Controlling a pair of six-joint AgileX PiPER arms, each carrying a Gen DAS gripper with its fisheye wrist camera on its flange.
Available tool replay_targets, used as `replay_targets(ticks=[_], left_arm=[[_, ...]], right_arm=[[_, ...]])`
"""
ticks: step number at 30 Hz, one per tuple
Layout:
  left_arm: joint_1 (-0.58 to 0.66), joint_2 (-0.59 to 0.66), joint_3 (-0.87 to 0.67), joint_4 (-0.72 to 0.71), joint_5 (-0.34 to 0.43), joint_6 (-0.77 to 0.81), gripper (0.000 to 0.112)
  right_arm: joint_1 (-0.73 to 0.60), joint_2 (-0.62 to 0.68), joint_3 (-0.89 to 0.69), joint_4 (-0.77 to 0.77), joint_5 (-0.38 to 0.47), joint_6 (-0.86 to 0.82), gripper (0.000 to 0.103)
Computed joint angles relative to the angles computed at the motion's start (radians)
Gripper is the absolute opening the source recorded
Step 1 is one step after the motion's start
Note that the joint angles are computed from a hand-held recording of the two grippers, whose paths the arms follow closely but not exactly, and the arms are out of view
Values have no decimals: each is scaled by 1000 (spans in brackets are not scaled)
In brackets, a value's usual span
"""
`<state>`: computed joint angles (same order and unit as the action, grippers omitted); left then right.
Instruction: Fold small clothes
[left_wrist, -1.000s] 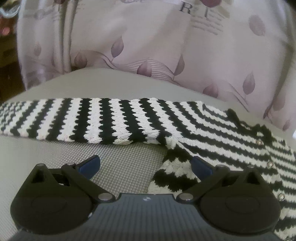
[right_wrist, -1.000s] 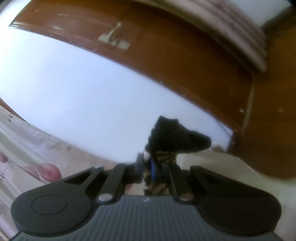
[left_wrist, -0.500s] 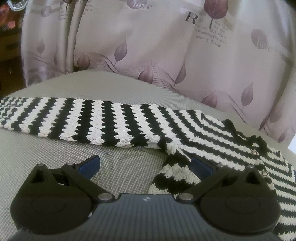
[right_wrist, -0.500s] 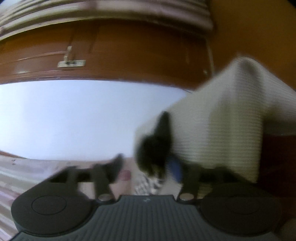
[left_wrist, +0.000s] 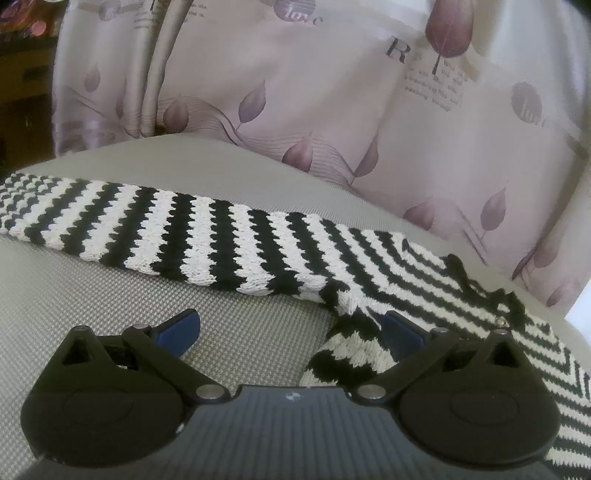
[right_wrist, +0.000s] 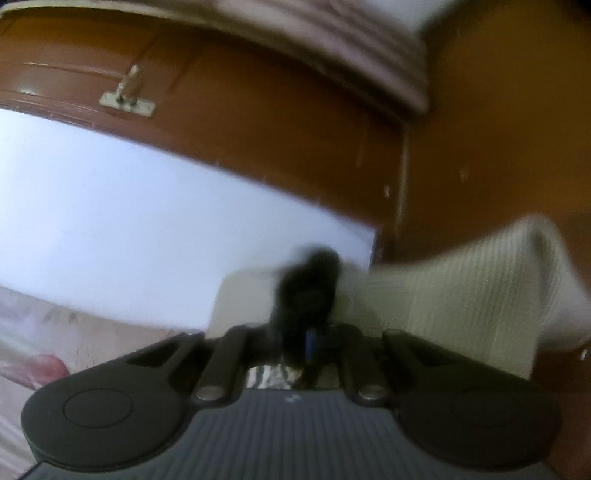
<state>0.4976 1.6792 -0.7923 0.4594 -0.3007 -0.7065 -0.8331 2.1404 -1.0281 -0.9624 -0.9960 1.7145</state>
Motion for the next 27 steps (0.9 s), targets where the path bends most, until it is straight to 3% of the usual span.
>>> replay_targets(ticks=[6, 13, 18, 22, 27], left_arm=[[33, 9, 5, 115, -47, -147, 103], [99, 22, 15, 274, -133, -360, 103], [154, 34, 32, 338, -227, -454, 103], [157, 30, 31, 348, -223, -458, 103], [142, 27, 25, 343, -199, -427, 103]], right_arm=[[90, -153, -39, -20, 49, 33, 10], [401, -231, -197, 55, 122, 72, 10], [664, -166, -390, 96, 211, 90, 10], [840, -48, -562, 65, 263, 145, 10], [1032, 59, -663, 52, 302, 151, 10]])
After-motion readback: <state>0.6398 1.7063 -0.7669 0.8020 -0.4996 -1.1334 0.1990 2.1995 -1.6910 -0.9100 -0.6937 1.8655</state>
